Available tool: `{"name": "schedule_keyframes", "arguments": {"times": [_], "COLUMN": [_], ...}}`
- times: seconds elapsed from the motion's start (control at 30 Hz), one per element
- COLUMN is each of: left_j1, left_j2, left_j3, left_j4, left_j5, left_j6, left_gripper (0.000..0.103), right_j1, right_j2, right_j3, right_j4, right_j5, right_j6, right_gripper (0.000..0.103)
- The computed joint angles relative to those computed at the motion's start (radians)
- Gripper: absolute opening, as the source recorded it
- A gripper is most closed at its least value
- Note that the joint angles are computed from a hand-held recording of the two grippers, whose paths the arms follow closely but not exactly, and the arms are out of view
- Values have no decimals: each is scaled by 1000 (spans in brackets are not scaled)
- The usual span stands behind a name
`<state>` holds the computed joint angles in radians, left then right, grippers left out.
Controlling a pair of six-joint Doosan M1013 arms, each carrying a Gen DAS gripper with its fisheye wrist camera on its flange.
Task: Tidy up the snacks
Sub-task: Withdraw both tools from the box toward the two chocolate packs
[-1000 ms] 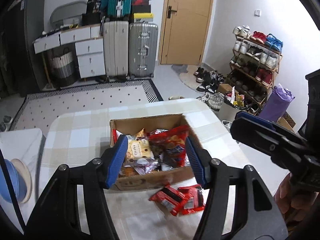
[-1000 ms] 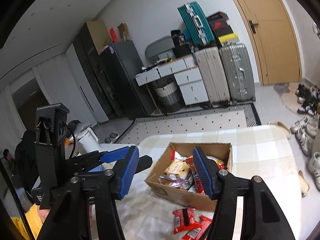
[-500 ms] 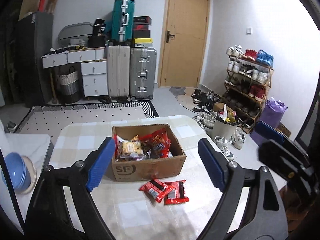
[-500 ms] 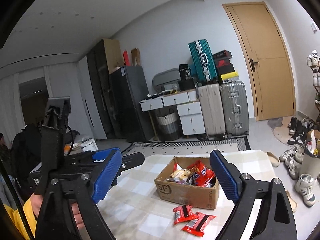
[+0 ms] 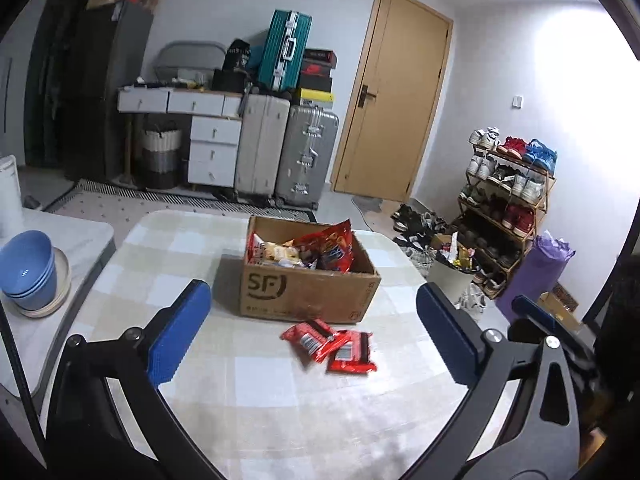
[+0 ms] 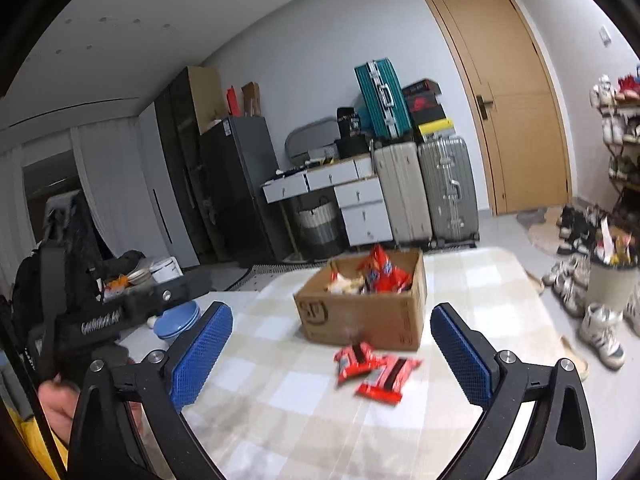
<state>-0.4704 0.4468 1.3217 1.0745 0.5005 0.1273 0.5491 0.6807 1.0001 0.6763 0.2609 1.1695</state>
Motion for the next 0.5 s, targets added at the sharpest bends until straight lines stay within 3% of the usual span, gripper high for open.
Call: {"name": "schedule_keyframes", "arguments": {"times": [0.07,0.2,0.33,0.5], "left_j1": [-13,-9,11,21], "left_j2": [-2,19,44,76], "left_j3": [34,39,14,-26], "left_j4": [53,-91,-215,-259], "left_j5": [24,22,19,34], "left_j6": [-52,60,142,203], "left_gripper": [103,103,103,103], "right_j1": [-1,-2,-3,-2], "right_j2": [0,1,10,33], "right_j3": [12,27,17,-24], "right_j4": [16,37,-28,-147], "right_j5": [1,6,25,65], "right_j6": [-6,-19,57,177], "right_gripper": [101,101,101,101]}}
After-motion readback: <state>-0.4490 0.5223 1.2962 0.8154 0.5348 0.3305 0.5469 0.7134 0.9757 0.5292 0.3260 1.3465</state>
